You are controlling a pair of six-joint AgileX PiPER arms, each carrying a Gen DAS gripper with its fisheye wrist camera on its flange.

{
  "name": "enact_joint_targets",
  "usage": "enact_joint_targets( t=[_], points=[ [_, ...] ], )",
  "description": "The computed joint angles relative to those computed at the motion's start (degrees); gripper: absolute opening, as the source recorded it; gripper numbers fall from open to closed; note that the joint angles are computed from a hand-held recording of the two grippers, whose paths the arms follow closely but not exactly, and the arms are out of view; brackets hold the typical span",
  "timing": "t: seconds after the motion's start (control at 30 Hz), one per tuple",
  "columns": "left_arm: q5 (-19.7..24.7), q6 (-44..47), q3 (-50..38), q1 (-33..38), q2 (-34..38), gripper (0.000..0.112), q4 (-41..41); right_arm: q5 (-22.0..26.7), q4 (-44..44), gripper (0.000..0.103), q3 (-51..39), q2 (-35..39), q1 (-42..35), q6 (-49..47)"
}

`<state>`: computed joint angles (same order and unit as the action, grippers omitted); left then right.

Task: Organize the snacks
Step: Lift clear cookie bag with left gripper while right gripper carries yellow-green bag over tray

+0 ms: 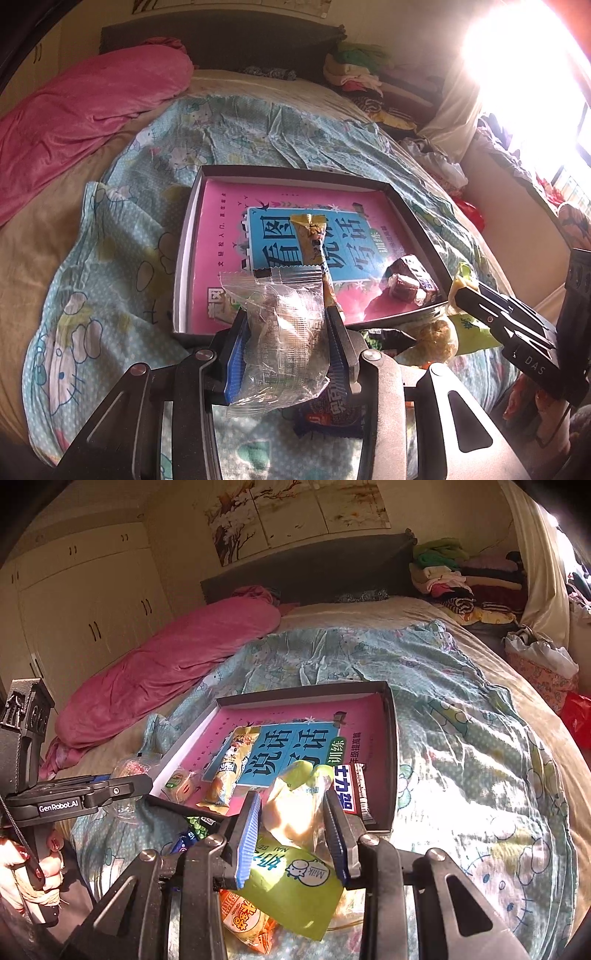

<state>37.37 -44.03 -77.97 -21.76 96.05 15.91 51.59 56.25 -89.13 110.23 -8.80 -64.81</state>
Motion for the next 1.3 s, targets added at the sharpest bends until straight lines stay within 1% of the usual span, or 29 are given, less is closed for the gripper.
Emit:
enact_joint_targets(
  t=[0.2, 0.33, 0.67, 0.93, 1.3],
  points=[
    [0.6, 0.9, -3.7, 0.2, 3.0, 0.04, -0.8, 0.1, 0.6, 0.035, -1.2, 0.6, -0.5, 0.6],
    [1.4, 0.7, -6.0, 0.0, 5.0, 0.04, 0.1, 0.4, 0.9, 0.035, -2.4, 1.3, -0.9, 1.4],
    [2.7, 1.0, -9.6, 0.6, 9.1, 0.04, 0.6, -0.4, 0.8, 0.035, -5.9, 3.4, -1.0, 3.3],
    [3.6, 1.8, -12.7, 1.2, 12.3, 0.04, -0.1, -1.6, -0.9, 0.035, -9.3, 5.8, -0.2, 5.6],
    [3.4, 2.3, -13.9, 1.1, 13.8, 0.041, -0.4, -2.6, -5.4, 0.035, -15.8, 10.7, 1.8, 10.4]
  ],
)
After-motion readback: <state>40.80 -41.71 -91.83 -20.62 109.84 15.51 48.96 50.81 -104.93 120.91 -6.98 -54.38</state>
